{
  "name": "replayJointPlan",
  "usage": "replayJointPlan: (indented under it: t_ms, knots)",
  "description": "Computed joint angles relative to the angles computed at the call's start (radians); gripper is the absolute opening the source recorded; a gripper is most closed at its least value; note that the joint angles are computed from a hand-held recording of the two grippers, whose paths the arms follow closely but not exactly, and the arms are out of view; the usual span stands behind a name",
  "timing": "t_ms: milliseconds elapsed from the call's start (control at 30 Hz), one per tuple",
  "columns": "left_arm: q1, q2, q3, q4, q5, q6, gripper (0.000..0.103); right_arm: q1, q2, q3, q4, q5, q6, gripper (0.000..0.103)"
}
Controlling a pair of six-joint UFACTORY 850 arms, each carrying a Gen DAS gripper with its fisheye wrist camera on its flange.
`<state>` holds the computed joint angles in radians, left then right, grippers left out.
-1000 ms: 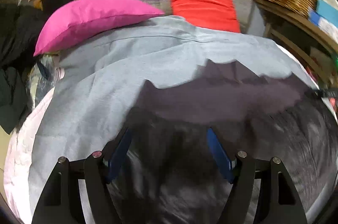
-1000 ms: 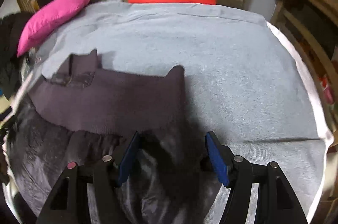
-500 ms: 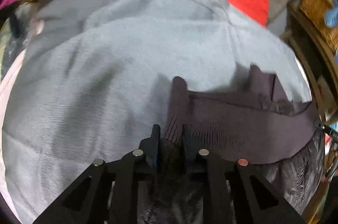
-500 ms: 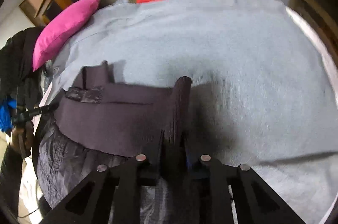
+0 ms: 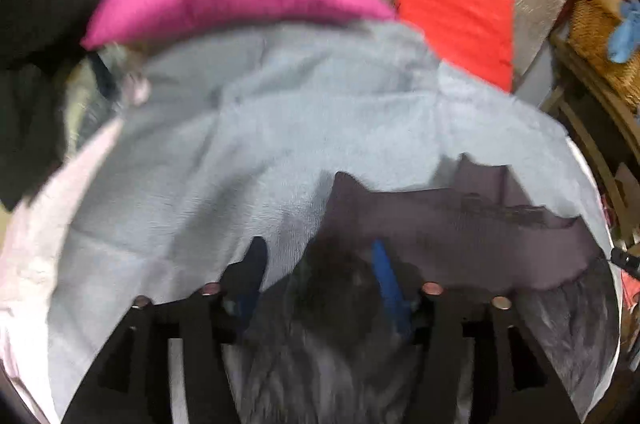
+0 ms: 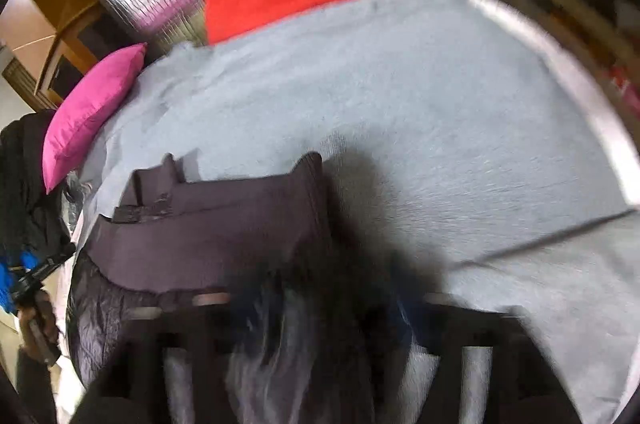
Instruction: Fold large clothes
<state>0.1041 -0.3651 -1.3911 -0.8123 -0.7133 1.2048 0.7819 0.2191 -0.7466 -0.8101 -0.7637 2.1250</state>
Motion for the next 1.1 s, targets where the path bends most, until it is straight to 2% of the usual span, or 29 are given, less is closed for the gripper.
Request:
replayJointPlan:
  t_ms: [100, 167, 267, 300, 367, 433, 500, 600, 700, 900, 967, 1100]
  knots:
    - [0.068, 0.139, 0.155, -0.167, -0.011, 0.201, 0.071, 0.124, 0.014, -0.032, -0.076, -0.123, 0.116, 0.076]
    - [0.102, 0.191, 0.215, -0.212, -0.044, 0.263, 0.075, 0.226, 0.012, -0.042, -0.202, -0.117, 0.256, 0.076]
    - [0.143, 0.278, 0.341, -0.268, -0.081, 0.354, 0.075, 0.312, -0.018, -0.037, -0.354, -0.081, 0.457, 0.076]
    - [0.149, 0.300, 0.375, -0.282, -0.072, 0.375, 0.075, 0.332, -0.038, -0.035, -0.366, -0.082, 0.507, 0.076]
    - [0.152, 0.326, 0.438, -0.261, -0.043, 0.387, 0.079, 0.348, -0.081, -0.035, -0.284, -0.103, 0.531, 0.076]
    - [0.119, 0.328, 0.466, -0.152, 0.044, 0.313, 0.079, 0.347, -0.113, -0.013, -0.183, -0.089, 0.564, 0.076]
    - [0.121, 0.343, 0.488, -0.141, 0.075, 0.299, 0.079, 0.379, -0.132, -0.028, -0.184, -0.156, 0.615, 0.076]
    - [0.132, 0.388, 0.520, -0.196, 0.080, 0.342, 0.079, 0.418, -0.173, -0.109, -0.207, -0.249, 0.585, 0.076]
    - [0.140, 0.454, 0.559, -0.238, 0.078, 0.362, 0.079, 0.435, -0.272, -0.241, -0.211, -0.308, 0.443, 0.076]
    - [0.110, 0.520, 0.620, -0.242, 0.106, 0.339, 0.080, 0.430, -0.538, -0.528, -0.106, -0.460, 0.098, 0.076]
    - [0.089, 0.523, 0.637, -0.226, 0.128, 0.323, 0.080, 0.413, -0.606, -0.577, -0.078, -0.480, 0.058, 0.076]
    - [0.045, 0.504, 0.666, -0.190, 0.201, 0.315, 0.080, 0.414, -0.619, -0.541, -0.028, -0.463, 0.099, 0.078]
